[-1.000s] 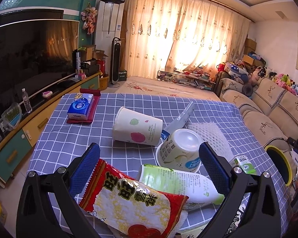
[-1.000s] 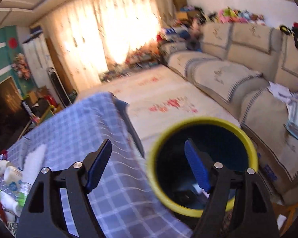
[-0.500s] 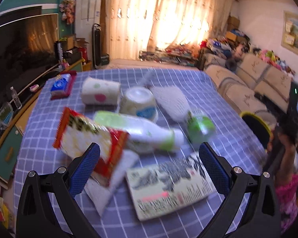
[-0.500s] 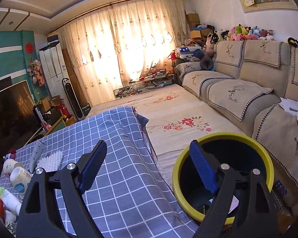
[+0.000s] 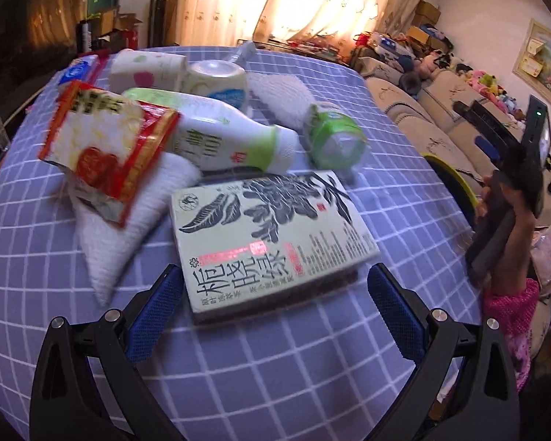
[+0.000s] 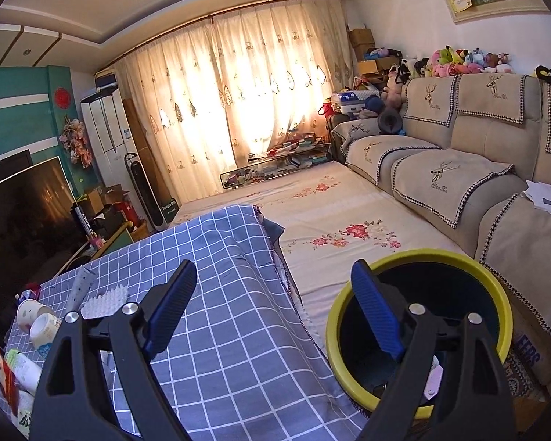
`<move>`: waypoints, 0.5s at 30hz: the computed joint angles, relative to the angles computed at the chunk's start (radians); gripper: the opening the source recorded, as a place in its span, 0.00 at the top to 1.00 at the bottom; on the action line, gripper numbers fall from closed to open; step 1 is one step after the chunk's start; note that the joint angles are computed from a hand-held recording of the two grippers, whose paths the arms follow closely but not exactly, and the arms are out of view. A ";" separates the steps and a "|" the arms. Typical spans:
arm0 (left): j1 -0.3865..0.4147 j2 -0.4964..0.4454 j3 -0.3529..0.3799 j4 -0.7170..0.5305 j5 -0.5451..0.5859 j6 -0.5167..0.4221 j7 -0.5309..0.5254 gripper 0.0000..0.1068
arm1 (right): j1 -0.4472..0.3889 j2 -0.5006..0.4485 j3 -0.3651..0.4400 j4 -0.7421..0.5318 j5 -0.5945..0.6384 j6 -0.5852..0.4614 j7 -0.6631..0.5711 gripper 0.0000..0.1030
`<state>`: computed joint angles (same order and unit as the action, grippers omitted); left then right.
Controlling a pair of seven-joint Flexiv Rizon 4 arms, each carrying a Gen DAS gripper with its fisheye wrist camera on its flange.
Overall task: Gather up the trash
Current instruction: 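Grasp the white printed box with the left gripper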
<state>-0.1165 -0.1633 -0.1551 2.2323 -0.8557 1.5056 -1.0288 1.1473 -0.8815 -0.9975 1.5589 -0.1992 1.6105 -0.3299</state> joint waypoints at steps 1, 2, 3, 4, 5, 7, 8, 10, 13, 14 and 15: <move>0.015 0.005 -0.052 0.001 -0.101 -0.011 0.095 0.08 | 0.001 -0.001 -0.003 0.001 0.002 0.003 0.002 0.21; 0.011 0.011 -0.075 -0.004 -0.178 -0.034 0.174 0.08 | 0.003 -0.001 -0.005 0.002 0.004 0.005 0.002 0.20; 0.001 0.023 -0.100 -0.006 -0.269 -0.078 0.284 0.08 | 0.004 -0.002 -0.006 0.003 0.007 0.007 0.002 0.20; -0.013 0.034 -0.108 -0.008 -0.319 -0.113 0.363 0.08 | 0.004 -0.002 -0.007 0.004 0.009 0.011 0.001 0.20; -0.030 0.044 -0.107 -0.008 -0.347 -0.132 0.426 0.08 | 0.005 -0.003 -0.009 0.006 0.014 0.015 0.000 0.20; -0.067 0.056 -0.090 -0.002 -0.329 -0.086 0.480 0.08 | 0.006 -0.006 -0.012 0.006 0.023 0.019 -0.003 0.20; -0.083 0.056 -0.075 0.000 -0.299 -0.052 0.472 0.08 | 0.004 -0.004 -0.007 0.005 0.025 0.020 -0.007 0.20; -0.101 0.043 -0.008 -0.010 -0.129 -0.004 0.361 0.08 | -0.002 -0.001 0.003 0.001 0.028 0.020 -0.014 0.20; -0.081 0.010 0.041 -0.063 0.038 -0.045 0.205 0.08 | 0.004 -0.006 -0.005 0.002 0.037 0.025 -0.015 0.19; -0.066 0.003 0.023 -0.071 0.018 -0.052 0.218 0.08 | 0.006 -0.007 -0.007 0.003 0.041 0.026 -0.015 0.19; -0.055 -0.016 0.008 -0.089 0.005 -0.065 0.232 0.08 | 0.006 -0.006 -0.005 0.005 0.045 0.026 -0.016 0.19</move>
<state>-0.1713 -0.1788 -0.1473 2.1438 -0.8502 1.4406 -0.7972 1.1528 -0.8875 -1.0029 1.5635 -0.1540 1.6368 -0.3455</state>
